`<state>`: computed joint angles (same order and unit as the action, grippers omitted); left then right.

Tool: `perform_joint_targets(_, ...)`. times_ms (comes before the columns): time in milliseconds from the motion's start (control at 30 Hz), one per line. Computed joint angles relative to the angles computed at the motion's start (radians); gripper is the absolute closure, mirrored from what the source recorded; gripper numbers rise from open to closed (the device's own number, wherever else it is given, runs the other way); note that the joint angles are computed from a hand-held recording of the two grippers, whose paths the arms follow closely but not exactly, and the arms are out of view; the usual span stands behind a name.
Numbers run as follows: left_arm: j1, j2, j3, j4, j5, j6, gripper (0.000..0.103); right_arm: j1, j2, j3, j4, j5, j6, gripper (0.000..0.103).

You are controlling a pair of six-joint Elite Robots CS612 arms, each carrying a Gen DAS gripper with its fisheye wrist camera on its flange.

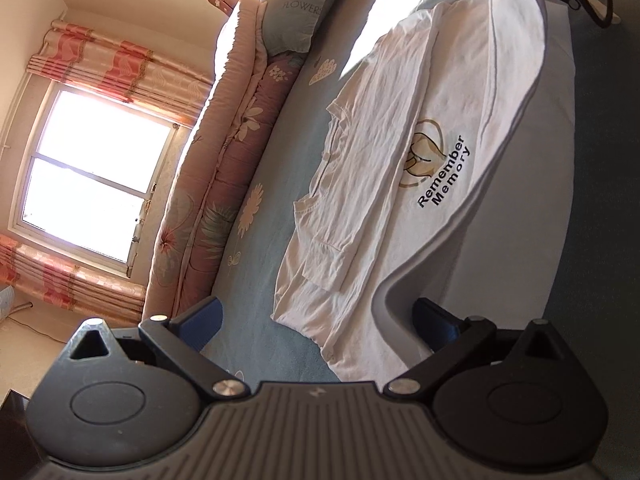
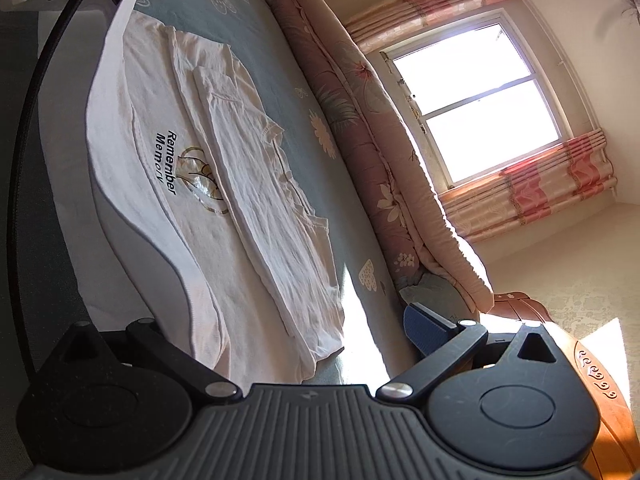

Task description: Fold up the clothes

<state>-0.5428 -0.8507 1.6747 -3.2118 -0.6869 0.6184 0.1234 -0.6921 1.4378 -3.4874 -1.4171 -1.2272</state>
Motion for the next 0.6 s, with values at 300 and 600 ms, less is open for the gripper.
perform_joint_targets(300,0.012,-0.015,0.003,0.077,-0.088,-0.077,0.002,0.005,0.024,-0.054,0.025,0.002,0.0,0.0)
perform_joint_targets(600,0.016,-0.002,-0.018,0.218,-0.138,-0.184,0.002,0.004,0.01,-0.043,0.037,0.003,-0.001,0.0)
